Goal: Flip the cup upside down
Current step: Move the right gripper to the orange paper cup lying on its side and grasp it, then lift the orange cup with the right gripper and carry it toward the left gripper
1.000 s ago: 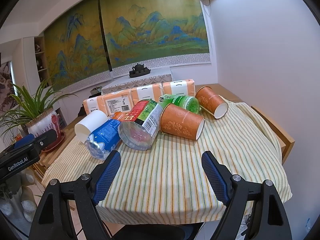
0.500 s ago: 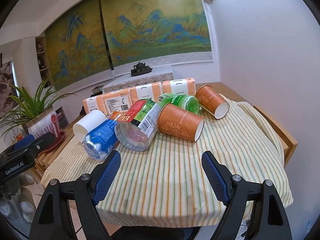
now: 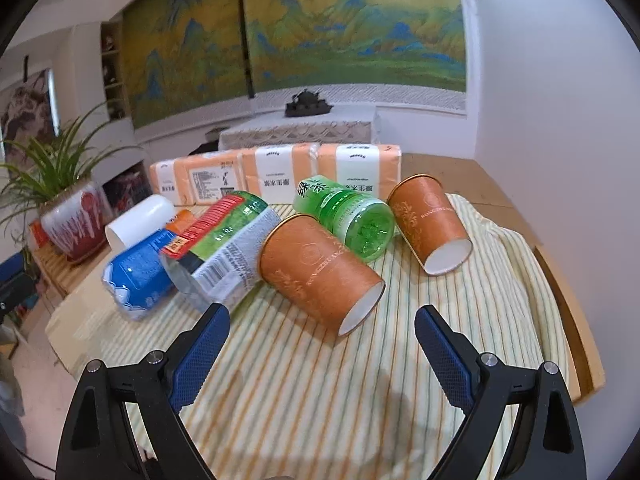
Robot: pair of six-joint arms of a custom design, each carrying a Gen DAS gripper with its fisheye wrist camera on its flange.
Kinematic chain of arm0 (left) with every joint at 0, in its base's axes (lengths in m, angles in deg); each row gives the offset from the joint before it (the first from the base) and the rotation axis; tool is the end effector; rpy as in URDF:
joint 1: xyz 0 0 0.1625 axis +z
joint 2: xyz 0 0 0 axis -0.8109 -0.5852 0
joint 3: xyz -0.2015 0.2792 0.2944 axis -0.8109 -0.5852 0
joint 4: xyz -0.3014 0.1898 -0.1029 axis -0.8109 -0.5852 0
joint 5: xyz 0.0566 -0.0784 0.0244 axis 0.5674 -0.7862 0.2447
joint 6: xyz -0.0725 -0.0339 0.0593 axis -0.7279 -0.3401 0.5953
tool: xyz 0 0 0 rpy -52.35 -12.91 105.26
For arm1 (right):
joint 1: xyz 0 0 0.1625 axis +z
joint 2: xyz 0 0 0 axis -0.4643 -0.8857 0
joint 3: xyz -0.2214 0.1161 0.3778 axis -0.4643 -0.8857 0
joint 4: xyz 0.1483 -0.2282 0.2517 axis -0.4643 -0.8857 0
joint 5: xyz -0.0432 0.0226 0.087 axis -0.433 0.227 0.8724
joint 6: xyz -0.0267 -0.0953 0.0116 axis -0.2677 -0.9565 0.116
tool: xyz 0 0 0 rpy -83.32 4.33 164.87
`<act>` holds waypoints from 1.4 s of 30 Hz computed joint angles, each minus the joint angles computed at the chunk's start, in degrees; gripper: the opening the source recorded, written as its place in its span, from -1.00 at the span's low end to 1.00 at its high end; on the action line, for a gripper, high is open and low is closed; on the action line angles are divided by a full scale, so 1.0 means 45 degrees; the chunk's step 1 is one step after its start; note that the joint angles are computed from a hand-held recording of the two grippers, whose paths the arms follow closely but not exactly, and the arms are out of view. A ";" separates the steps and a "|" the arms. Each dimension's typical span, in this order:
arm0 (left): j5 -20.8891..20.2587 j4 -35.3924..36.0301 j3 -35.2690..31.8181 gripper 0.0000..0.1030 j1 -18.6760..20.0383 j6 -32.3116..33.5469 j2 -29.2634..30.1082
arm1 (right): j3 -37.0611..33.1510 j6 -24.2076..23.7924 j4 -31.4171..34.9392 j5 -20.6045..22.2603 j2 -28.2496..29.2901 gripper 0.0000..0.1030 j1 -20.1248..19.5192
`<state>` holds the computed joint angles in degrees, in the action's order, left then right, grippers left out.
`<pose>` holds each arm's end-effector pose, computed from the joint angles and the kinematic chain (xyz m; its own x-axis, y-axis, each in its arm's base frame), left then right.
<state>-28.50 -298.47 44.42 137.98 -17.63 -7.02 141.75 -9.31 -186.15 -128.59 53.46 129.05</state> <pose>0.1043 -0.6438 0.2704 -0.7177 0.0334 -0.6955 0.6249 0.4716 -0.6222 0.2373 -0.7154 -0.0964 -0.7283 -0.2154 0.6505 -0.6291 0.5865 -0.5101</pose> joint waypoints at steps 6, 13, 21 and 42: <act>0.0230 0.0071 -0.0148 0.99 0.0025 0.0024 0.0050 | -0.0851 -0.0569 0.2298 0.0322 -0.0145 0.77 -0.0295; 0.0569 0.0066 -0.0395 0.99 -0.0003 0.0073 0.0197 | -0.2822 -0.1994 0.4609 -0.0108 0.0426 0.77 -0.0309; 0.0804 0.0108 -0.0563 0.99 -0.0046 0.0130 0.0338 | -0.4815 -0.2597 0.6980 -0.0578 0.1116 0.32 -0.0369; -0.0095 -0.0057 0.0536 0.99 0.0175 -0.0271 -0.0328 | 0.0146 0.1764 0.2143 -0.1633 0.0041 0.10 0.0456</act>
